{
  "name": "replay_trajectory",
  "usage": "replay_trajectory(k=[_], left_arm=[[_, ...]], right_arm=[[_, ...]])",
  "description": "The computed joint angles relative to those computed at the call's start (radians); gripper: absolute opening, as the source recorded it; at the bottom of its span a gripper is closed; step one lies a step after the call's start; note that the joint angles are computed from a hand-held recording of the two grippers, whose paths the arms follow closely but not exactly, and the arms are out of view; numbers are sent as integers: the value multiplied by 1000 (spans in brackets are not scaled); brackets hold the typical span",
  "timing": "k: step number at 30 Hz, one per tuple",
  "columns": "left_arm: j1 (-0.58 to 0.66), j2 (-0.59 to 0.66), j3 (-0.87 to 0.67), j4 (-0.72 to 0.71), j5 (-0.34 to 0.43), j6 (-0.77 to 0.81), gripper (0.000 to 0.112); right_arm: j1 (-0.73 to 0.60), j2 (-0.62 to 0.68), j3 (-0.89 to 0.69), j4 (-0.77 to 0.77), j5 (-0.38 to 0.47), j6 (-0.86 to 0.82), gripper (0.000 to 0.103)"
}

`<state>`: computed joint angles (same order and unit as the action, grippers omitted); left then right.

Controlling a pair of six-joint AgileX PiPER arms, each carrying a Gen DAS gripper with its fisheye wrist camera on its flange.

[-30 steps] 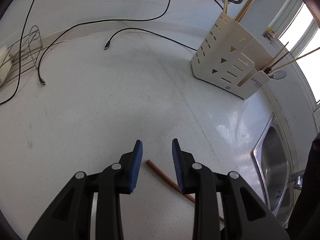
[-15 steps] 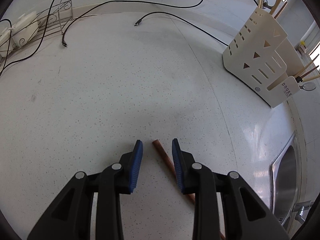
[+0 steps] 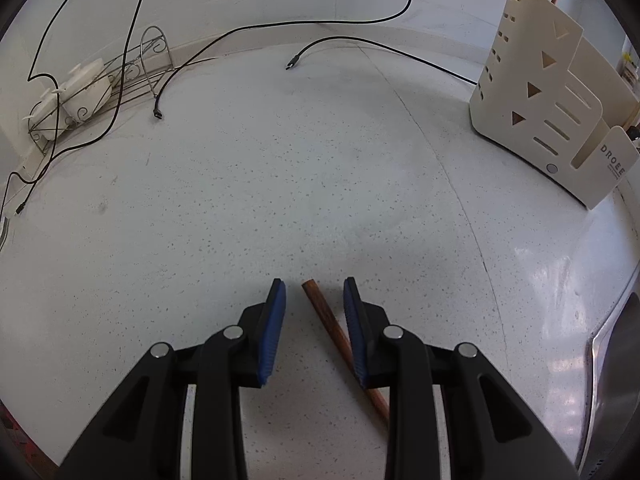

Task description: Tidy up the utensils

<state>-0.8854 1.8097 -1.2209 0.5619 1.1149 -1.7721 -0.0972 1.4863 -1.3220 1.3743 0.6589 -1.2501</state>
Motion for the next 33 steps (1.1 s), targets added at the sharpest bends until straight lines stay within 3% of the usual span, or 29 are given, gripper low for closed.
replay_trajectory(k=[3,9,15,24,30,33], left_arm=[[-7,23,-26,7,36,-40,29],[-19,61,-63,27,76,-52,16],[-21,71,-65,53,79,-83,9],[7,-14,32,56,-62,-107,7],[-32,-117,63,154,-76,-97,7],[-55,-182,73,225,-89,-80,7]], right_arm=[[-6,2,5,4,7,-3,4],[-23,6,9,15,21,-7,4],[-33,8,13,26,34,-13,4],[-44,6,36,46,70,-26,4],[-32,-14,50,36,51,-10,4],[-11,-37,61,21,2,9,4]])
